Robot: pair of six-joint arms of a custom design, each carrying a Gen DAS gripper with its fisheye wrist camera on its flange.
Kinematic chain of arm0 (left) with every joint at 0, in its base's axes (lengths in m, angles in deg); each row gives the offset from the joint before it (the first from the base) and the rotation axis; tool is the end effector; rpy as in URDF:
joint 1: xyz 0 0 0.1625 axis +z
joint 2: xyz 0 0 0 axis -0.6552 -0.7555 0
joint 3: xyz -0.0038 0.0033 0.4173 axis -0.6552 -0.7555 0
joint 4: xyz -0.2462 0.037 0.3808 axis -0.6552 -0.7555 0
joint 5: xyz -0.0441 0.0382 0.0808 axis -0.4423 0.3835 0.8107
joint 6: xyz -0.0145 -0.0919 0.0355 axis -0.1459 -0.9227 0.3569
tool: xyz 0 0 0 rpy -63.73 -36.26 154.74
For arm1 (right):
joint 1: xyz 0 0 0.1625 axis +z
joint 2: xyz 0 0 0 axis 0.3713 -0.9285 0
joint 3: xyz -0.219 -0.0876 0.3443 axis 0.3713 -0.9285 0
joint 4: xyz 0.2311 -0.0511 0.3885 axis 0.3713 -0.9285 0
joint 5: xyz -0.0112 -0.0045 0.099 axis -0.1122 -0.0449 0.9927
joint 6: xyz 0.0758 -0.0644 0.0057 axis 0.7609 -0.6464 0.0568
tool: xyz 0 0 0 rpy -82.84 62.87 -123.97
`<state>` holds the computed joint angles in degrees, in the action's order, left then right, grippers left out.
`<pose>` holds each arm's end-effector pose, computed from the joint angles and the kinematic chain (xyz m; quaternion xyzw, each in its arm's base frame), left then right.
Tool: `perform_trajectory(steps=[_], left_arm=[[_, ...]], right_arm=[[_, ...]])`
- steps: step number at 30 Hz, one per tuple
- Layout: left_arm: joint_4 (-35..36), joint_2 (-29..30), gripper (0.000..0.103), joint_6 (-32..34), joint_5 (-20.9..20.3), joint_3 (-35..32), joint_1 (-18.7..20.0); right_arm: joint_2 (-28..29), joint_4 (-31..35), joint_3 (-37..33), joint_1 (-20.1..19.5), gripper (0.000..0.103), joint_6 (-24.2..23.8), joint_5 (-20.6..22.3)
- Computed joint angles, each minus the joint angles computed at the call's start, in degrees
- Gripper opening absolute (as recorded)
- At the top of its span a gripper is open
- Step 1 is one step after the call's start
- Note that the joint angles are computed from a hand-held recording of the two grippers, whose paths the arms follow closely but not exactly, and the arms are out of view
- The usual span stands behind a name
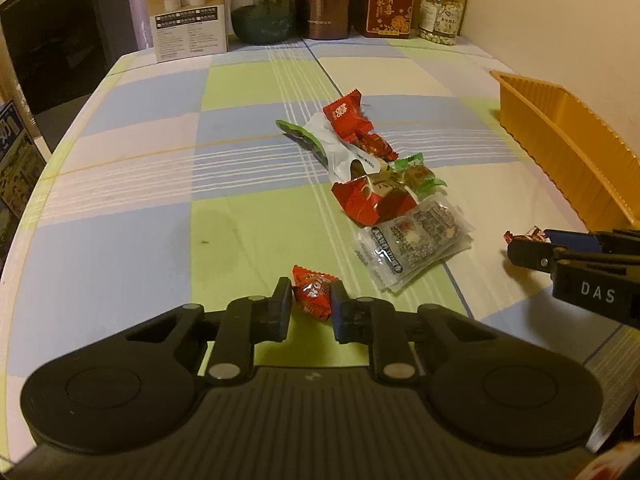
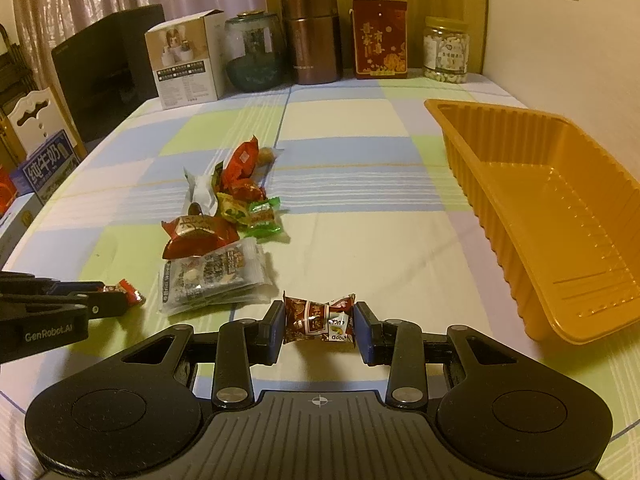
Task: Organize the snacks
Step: 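Grasp the small red candy with the left gripper while the right carries its candy toward the tray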
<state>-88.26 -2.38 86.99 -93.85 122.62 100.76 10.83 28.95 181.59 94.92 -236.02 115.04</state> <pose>-0.0049 -0.3838 0.1672 0.3317 0.8804 -0.2135 0.2633 0.2139 -0.3056 -0.0762 0.0318 -0.8505 0.4088 0.3295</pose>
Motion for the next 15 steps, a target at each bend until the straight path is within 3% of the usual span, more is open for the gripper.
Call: perform_trajectory(steps=[9,15], left_arm=[[10.54,-10.89,0.018,-9.28,-0.63,2.98,-6.84],[14.72,-14.13,0.018,-15.7,-3.08,3.77,-13.23]], right_arm=[[-2.76,1.85,1.1,4.5,0.037,3.31,3.19],[-7.32,4.03,2.82,8.06,0.037,6.8,7.88]])
